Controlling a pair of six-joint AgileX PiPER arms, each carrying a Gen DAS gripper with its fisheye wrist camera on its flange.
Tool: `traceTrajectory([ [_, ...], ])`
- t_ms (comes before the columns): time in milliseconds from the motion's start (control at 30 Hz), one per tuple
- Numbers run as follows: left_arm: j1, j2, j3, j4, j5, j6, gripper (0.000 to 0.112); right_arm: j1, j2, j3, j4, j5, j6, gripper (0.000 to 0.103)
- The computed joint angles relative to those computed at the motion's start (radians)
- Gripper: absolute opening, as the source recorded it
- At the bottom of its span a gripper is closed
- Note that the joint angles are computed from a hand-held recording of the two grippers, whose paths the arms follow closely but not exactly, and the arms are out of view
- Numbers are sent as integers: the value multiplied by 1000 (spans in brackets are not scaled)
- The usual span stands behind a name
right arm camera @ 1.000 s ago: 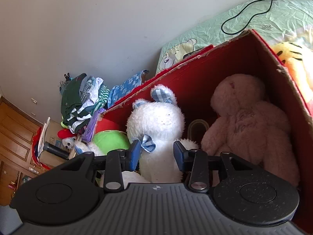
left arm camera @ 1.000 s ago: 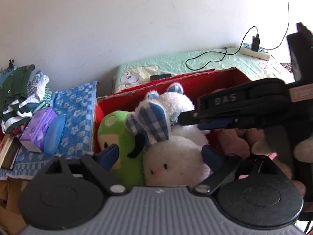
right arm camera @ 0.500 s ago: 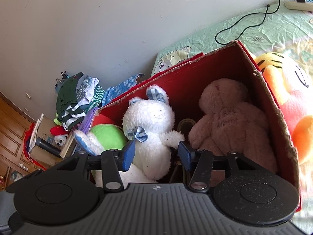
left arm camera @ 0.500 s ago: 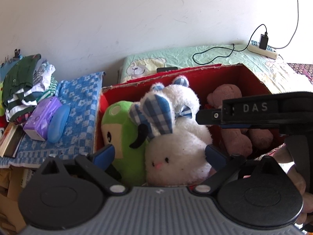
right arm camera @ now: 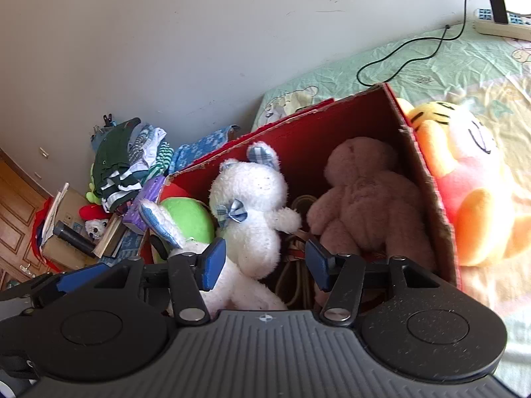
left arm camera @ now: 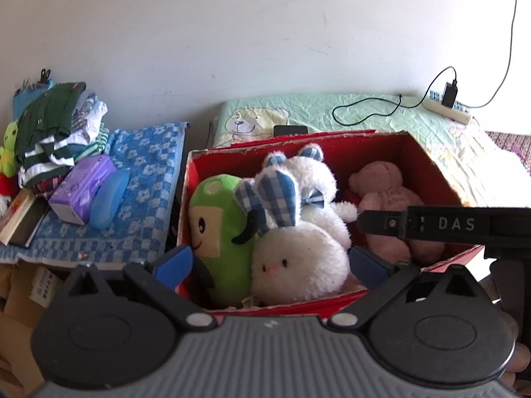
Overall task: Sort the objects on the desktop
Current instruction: 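Withdraw the right gripper up and away from the red box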
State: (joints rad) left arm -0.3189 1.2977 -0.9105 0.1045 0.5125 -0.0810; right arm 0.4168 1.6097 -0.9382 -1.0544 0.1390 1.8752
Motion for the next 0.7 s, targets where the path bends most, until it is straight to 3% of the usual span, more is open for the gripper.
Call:
traceTrajectory([
  [267, -29, -14, -5, 15, 58, -63, 102, 96, -53, 21, -106, 164, 42, 64],
  [400, -75, -33, 2, 89, 94, -175, 102, 101, -76, 35, -92, 165, 14, 73],
  [567, -166, -63, 9, 240, 170, -405, 102, 101, -124, 66, -66, 130, -59, 74],
  [700, -245, -70, 11, 307, 241, -543, 102, 113, -159, 82, 81, 146, -261, 75],
])
